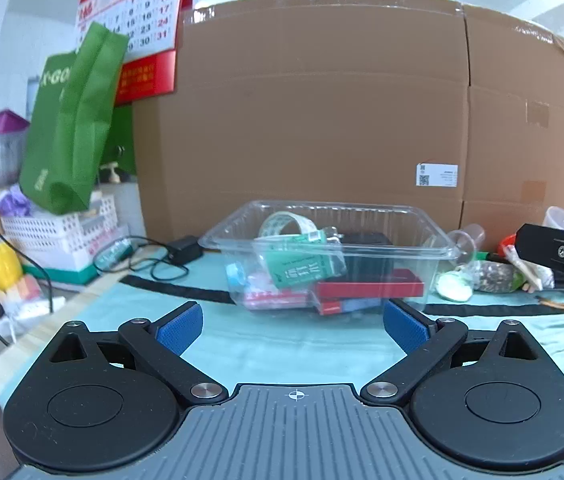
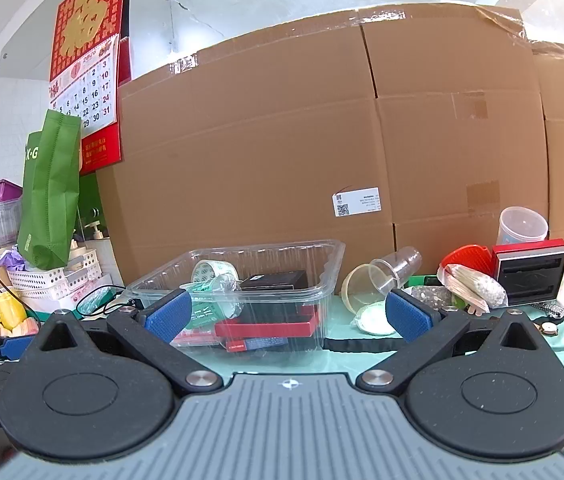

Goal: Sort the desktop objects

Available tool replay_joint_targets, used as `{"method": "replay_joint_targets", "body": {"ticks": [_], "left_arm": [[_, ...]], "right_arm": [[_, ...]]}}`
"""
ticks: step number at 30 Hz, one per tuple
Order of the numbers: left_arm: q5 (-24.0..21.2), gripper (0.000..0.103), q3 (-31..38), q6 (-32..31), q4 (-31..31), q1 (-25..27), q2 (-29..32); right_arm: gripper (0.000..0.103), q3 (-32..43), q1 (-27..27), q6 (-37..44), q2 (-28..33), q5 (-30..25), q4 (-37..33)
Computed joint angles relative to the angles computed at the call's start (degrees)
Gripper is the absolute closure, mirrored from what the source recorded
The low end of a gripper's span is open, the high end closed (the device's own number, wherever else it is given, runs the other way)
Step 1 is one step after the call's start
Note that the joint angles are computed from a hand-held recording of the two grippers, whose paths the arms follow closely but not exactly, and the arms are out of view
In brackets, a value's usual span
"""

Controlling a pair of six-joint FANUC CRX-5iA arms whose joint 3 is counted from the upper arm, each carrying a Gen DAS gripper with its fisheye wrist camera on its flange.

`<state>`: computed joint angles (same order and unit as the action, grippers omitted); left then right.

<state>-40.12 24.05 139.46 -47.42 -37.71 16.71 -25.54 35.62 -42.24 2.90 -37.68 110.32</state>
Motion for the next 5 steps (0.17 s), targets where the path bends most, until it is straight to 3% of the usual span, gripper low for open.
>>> {"method": "replay_joint_targets", "body": {"ticks": [5], "left_arm": [[-1.5, 0.000, 1.0, 0.4, -0.2, -0.1, 0.5]], "right_arm": [[0.000, 0.1, 0.3, 0.7, 0.0, -0.1, -0.4]]}}
